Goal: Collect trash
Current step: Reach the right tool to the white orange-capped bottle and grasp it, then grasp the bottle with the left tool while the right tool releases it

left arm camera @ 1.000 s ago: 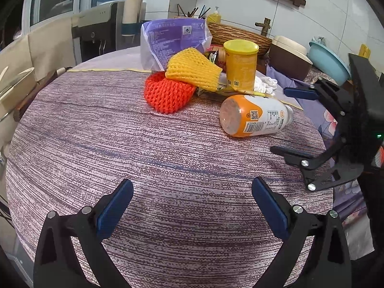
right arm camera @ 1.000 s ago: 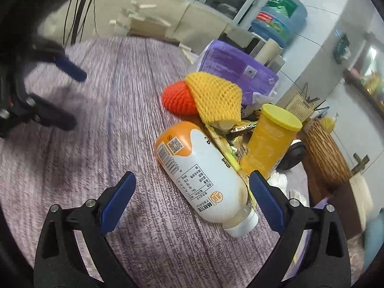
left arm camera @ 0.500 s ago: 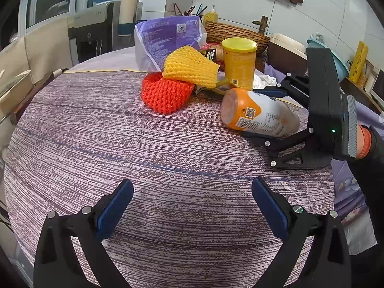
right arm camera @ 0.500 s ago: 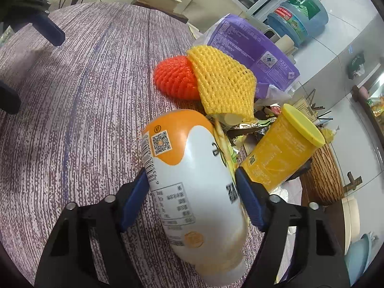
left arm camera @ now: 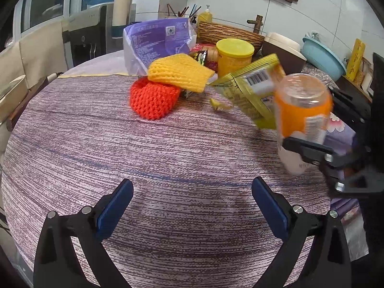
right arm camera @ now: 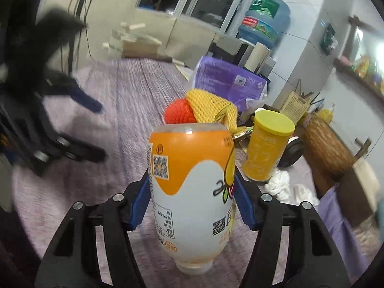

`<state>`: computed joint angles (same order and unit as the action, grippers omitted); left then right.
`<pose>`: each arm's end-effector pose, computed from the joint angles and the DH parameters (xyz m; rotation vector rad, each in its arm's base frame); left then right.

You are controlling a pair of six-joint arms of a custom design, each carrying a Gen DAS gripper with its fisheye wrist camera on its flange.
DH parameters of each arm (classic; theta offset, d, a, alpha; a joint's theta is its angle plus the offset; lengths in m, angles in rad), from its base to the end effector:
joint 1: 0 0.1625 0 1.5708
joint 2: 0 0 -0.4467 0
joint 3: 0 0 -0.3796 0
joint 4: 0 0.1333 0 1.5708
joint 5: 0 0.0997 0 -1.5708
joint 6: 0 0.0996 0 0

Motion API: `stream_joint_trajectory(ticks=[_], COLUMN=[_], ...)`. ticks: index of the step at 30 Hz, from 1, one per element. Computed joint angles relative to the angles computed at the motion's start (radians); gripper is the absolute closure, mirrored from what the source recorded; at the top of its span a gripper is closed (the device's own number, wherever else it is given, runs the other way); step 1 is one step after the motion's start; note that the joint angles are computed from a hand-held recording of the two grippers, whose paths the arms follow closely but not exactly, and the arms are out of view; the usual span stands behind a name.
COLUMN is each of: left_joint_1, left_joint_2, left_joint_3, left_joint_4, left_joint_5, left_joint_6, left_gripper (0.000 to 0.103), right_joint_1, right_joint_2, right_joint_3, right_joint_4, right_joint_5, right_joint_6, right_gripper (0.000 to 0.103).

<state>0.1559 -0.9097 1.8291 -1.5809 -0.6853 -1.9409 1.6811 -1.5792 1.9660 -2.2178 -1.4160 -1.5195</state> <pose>-0.4770 -0.2880 0.0958 -0.0760 2.1537 -1.0994 0.1994 -0.4502 0.3965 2.2454 -2.0740 0.4582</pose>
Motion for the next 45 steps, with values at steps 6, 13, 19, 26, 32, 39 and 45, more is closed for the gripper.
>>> stream_joint_trajectory(ticks=[6, 13, 19, 26, 32, 39, 45], left_joint_1=[-0.011, -0.012, -0.001, 0.008, 0.011, 0.031, 0.052], left_joint_2=[-0.004, -0.005, 0.007, 0.013, 0.028, 0.048, 0.068], left_joint_3=[0.016, 0.012, 0.011, 0.002, -0.018, -0.023, -0.081], left_joint_4=[-0.049, -0.042, -0.084, -0.085, -0.080, -0.151, -0.131], left_joint_5=[0.045, 0.041, 0.041, 0.035, 0.039, 0.044, 0.072], left_joint_6=[0.012, -0.025, 0.007, 0.016, 0.043, 0.114, 0.194], left_gripper=[0.005, 0.005, 0.005, 0.005, 0.005, 0.005, 0.005], right_joint_1=[-0.057, -0.104, -0.079, -0.061, -0.051, -0.054, -0.038], right_joint_2=[0.013, 0.108, 0.155, 0.185, 0.188, 0.175, 0.157], right_joint_3=[-0.140, -0.232, -0.227, -0.210, -0.200, -0.199, -0.170], right_joint_4=[0.382, 0.409, 0.297, 0.224, 0.131, 0.099, -0.012], right_joint_5=[0.077, 0.130, 0.070, 0.040, -0.074, -0.098, -0.140], right_joint_6=[0.144, 0.423, 0.607, 0.688, 0.787, 0.827, 0.810], right_gripper=[0.041, 0.040, 0.035, 0.015, 0.015, 0.015, 0.015])
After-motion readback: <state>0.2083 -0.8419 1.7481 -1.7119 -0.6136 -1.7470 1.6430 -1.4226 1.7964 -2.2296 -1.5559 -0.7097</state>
